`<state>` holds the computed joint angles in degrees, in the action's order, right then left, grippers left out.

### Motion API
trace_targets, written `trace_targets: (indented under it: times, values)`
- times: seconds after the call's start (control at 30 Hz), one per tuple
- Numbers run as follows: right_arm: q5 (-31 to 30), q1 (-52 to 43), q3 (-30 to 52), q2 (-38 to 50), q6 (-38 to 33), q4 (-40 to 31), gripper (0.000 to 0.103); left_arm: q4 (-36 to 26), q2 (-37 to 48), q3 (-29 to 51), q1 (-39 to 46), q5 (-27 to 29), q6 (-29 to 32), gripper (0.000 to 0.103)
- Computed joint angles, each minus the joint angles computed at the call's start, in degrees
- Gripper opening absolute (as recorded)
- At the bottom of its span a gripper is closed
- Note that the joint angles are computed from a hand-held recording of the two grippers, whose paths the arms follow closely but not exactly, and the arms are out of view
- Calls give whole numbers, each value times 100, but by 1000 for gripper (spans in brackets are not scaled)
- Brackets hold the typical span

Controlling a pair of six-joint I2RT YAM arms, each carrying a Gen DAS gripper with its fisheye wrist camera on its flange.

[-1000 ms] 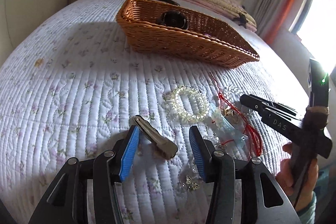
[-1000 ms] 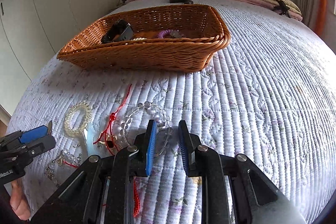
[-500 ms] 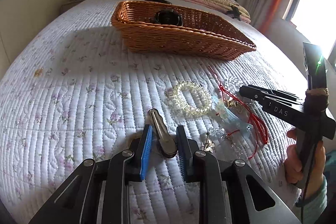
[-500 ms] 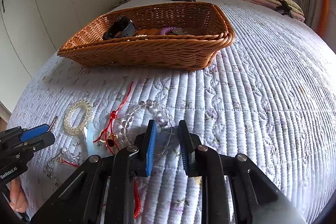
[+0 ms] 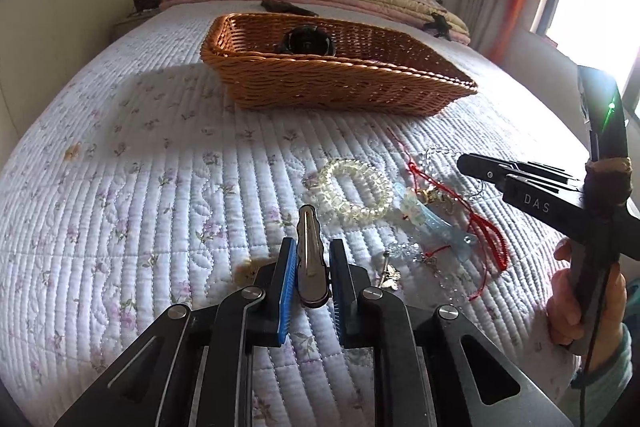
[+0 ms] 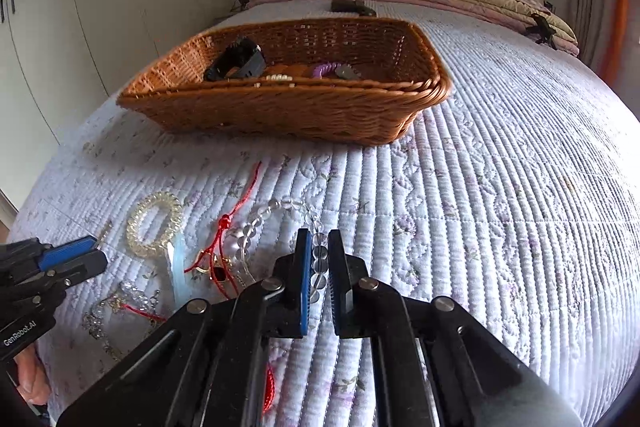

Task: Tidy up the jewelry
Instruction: 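Carry both items into the wicker basket and open both tools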

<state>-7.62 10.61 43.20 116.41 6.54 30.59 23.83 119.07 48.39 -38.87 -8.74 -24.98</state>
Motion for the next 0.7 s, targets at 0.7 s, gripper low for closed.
trace_targets:
  times: [0.7]
  values:
    - [-520,-114,-1311,-2197,286,506,10,1028,-1408,-904,185,367,113,17]
